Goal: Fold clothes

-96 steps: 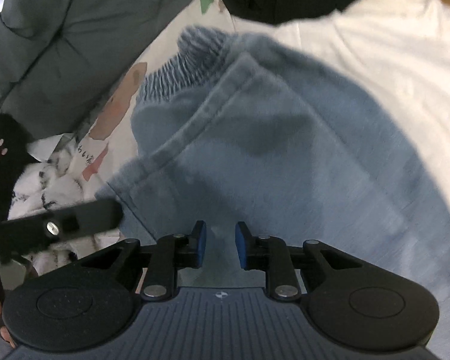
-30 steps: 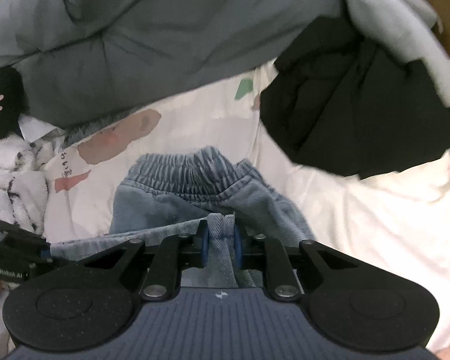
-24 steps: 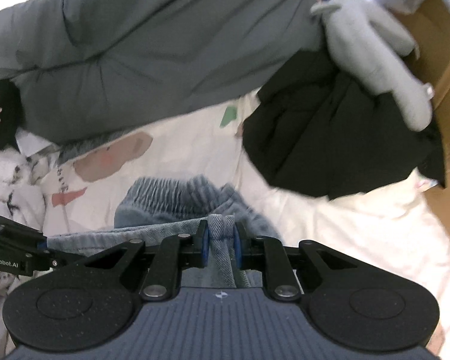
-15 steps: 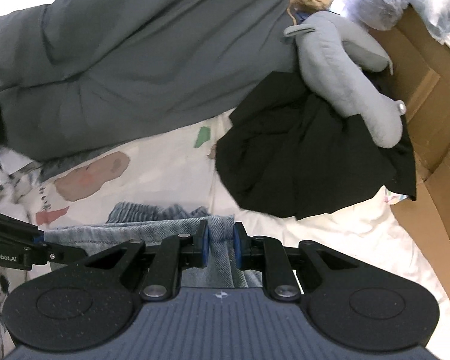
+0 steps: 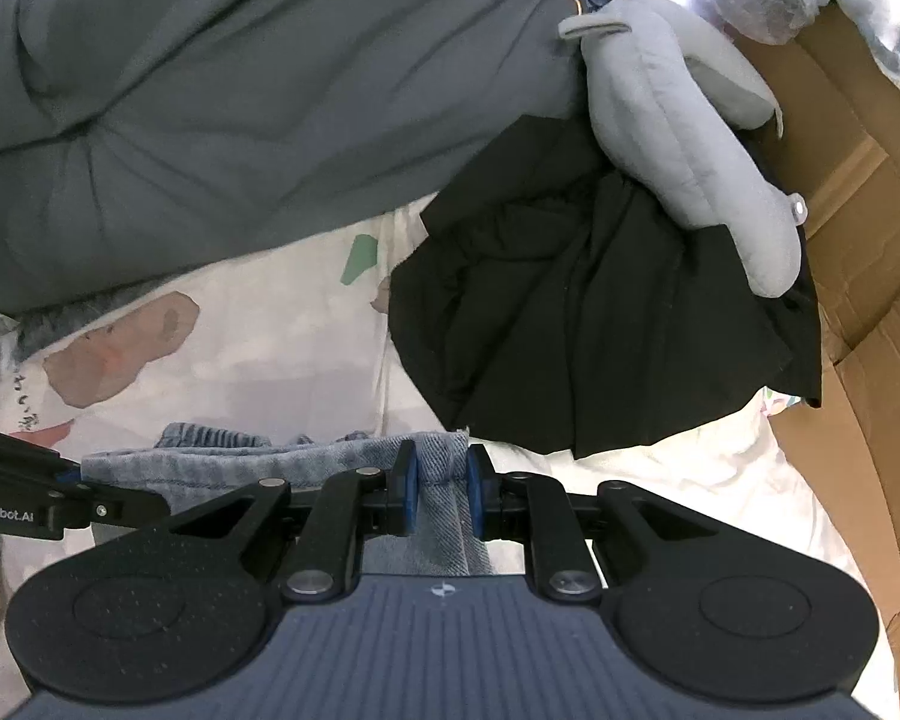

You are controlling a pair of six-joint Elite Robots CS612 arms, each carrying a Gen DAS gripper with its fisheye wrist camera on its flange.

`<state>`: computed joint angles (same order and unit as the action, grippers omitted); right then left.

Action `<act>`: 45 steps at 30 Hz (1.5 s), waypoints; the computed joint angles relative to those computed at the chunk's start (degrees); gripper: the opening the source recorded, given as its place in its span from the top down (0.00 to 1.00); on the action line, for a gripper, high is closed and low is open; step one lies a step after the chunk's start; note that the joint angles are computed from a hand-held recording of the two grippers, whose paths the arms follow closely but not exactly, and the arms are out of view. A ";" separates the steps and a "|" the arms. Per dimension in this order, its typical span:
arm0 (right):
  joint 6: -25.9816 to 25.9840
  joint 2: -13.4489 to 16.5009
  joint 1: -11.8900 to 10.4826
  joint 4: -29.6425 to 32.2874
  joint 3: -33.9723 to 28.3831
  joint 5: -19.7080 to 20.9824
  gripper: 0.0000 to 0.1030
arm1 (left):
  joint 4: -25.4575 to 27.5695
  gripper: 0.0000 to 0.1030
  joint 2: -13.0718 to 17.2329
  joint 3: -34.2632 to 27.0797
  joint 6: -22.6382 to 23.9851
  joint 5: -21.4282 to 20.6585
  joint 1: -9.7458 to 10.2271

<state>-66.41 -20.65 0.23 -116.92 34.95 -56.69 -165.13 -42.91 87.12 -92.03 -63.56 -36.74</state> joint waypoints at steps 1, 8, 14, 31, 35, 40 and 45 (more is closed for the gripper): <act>0.27 0.19 0.17 -0.26 -0.19 -0.45 0.84 | -0.31 0.82 0.08 0.07 -0.03 -0.13 0.11; 3.19 1.99 1.16 -2.88 -1.66 -2.47 0.84 | -1.88 0.82 0.82 0.11 0.53 -1.17 1.03; 5.24 3.87 1.86 -2.97 -4.02 -3.52 0.85 | -2.95 0.82 1.00 0.34 -0.98 -2.05 1.56; 6.14 6.42 2.45 -2.34 -6.48 -3.32 0.85 | -9.19 0.82 3.09 1.83 -3.10 -2.67 2.08; 6.54 6.15 2.49 -2.39 -5.91 -3.52 0.84 | -7.14 0.81 2.60 1.36 -3.41 -3.57 2.21; 9.12 6.54 0.93 2.37 -8.90 2.41 0.60 | -4.07 0.71 0.76 1.46 -0.72 -2.01 1.44; 7.33 3.37 -0.66 -1.46 -3.67 7.83 0.59 | 1.68 0.61 -1.70 2.28 -1.28 3.89 0.02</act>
<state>-59.08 -17.27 -0.43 -118.38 31.28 -48.86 -163.45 -44.61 89.40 -93.31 -59.67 -36.72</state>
